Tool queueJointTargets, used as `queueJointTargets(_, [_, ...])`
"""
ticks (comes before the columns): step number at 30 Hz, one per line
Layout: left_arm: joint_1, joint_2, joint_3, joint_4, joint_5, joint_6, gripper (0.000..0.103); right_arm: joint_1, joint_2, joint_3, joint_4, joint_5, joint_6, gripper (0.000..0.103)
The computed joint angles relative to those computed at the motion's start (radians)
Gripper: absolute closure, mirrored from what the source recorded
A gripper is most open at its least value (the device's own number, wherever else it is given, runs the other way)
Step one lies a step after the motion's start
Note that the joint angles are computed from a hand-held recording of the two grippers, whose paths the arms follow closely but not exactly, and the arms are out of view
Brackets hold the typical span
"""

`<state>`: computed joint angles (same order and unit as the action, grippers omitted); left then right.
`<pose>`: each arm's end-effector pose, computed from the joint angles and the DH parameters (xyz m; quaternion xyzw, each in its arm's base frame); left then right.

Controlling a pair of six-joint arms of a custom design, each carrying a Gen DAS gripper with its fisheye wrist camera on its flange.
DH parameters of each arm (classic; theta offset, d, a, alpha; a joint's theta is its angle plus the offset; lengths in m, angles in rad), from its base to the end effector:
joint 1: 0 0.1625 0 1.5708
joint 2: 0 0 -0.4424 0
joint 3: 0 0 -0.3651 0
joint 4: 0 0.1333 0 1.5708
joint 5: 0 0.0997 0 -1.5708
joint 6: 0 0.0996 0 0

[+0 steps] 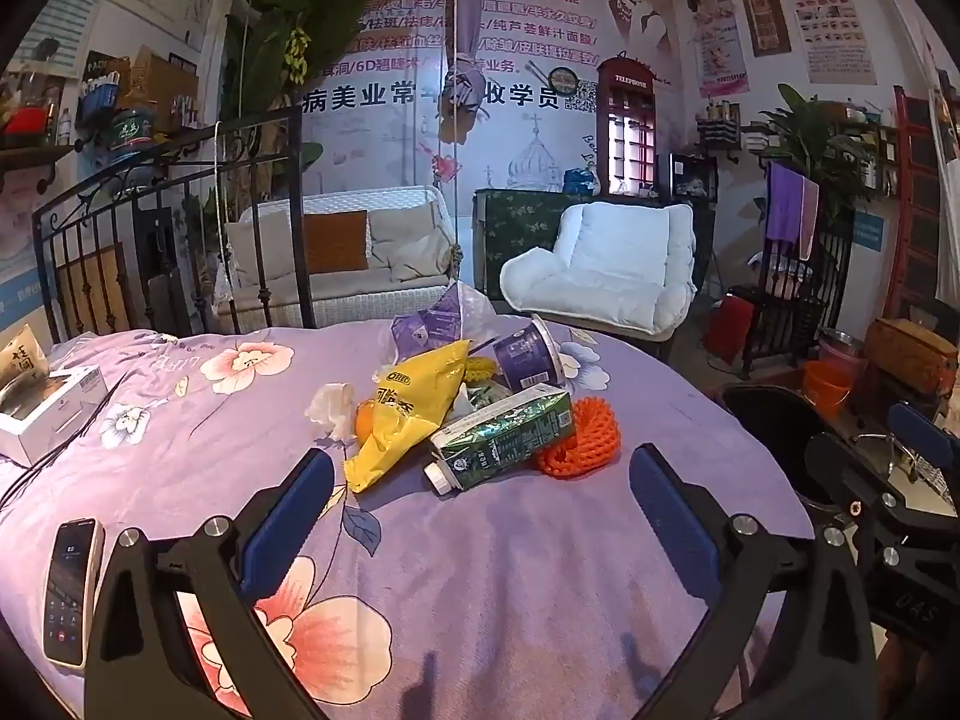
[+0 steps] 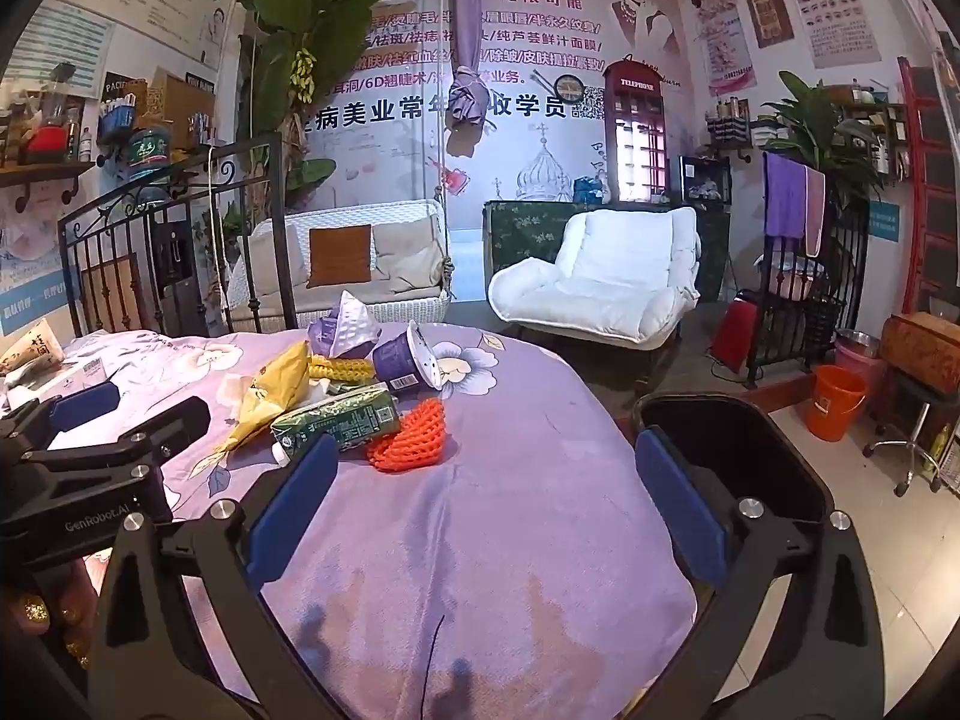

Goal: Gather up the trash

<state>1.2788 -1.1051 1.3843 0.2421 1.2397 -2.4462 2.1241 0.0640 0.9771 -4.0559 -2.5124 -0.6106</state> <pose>-0.0088 -0.6047 0.3238 0.3318 0.7908 -0.4556 0.2387 0.4110 -0.5650 -0.0894 0.1172 -0.7235 0.5790 0.3572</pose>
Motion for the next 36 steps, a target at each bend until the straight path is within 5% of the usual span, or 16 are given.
queueJointTargets(36, [0.008,0.003,-0.016,0.049,0.035,-0.018,0.005,-0.003,0.011,-0.017,0.007,0.000,0.012,0.005])
